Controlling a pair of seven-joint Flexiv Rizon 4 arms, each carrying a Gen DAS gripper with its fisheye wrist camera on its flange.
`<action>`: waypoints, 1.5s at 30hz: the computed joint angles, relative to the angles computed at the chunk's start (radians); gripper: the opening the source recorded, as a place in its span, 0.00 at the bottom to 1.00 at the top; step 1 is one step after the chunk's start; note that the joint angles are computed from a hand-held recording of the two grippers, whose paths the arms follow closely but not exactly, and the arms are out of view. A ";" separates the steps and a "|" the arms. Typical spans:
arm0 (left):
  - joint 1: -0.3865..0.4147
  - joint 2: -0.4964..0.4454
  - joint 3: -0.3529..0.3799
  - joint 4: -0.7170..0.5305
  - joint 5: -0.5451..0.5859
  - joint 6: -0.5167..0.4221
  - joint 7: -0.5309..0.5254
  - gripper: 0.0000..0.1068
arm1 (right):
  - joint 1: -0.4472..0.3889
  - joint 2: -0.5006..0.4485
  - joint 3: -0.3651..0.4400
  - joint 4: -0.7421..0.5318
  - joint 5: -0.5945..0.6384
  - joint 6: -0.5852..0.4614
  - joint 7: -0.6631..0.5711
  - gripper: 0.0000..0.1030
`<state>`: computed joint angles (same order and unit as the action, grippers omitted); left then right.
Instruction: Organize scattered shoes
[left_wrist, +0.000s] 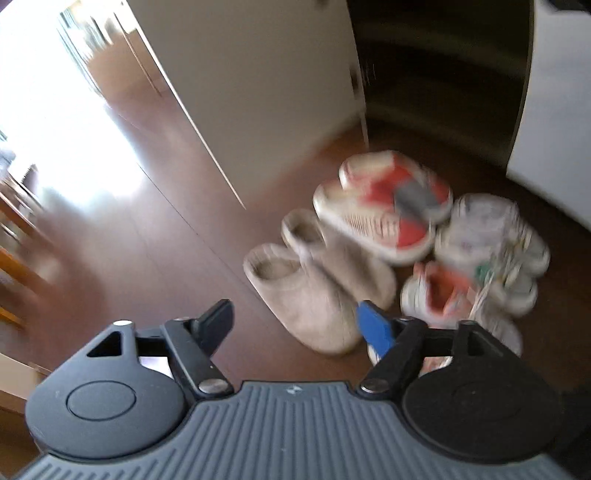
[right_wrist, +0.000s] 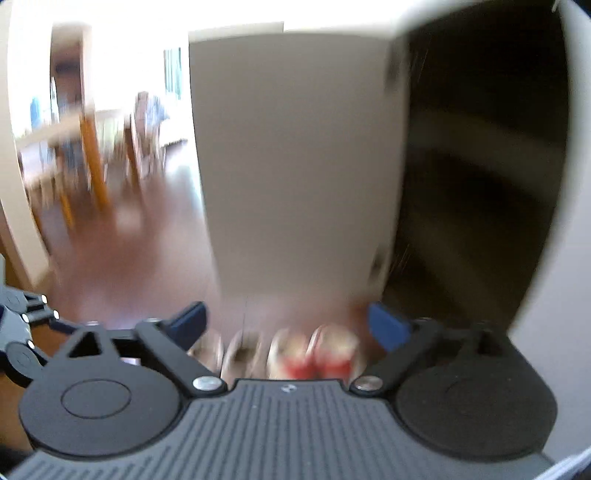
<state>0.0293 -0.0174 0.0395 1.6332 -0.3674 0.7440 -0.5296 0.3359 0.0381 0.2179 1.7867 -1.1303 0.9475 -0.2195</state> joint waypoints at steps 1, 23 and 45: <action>-0.009 0.042 0.002 0.026 -0.029 0.044 -0.012 0.96 | 0.001 0.046 0.010 0.005 -0.017 -0.021 -0.001 0.99; -0.079 0.525 -0.022 0.478 0.227 -0.113 -0.749 0.95 | 0.066 0.414 0.286 0.359 0.461 -0.391 0.206 0.99; -0.129 0.717 0.012 0.621 0.249 -0.173 -0.736 0.95 | 0.211 0.332 0.322 0.245 0.519 -0.650 0.224 0.99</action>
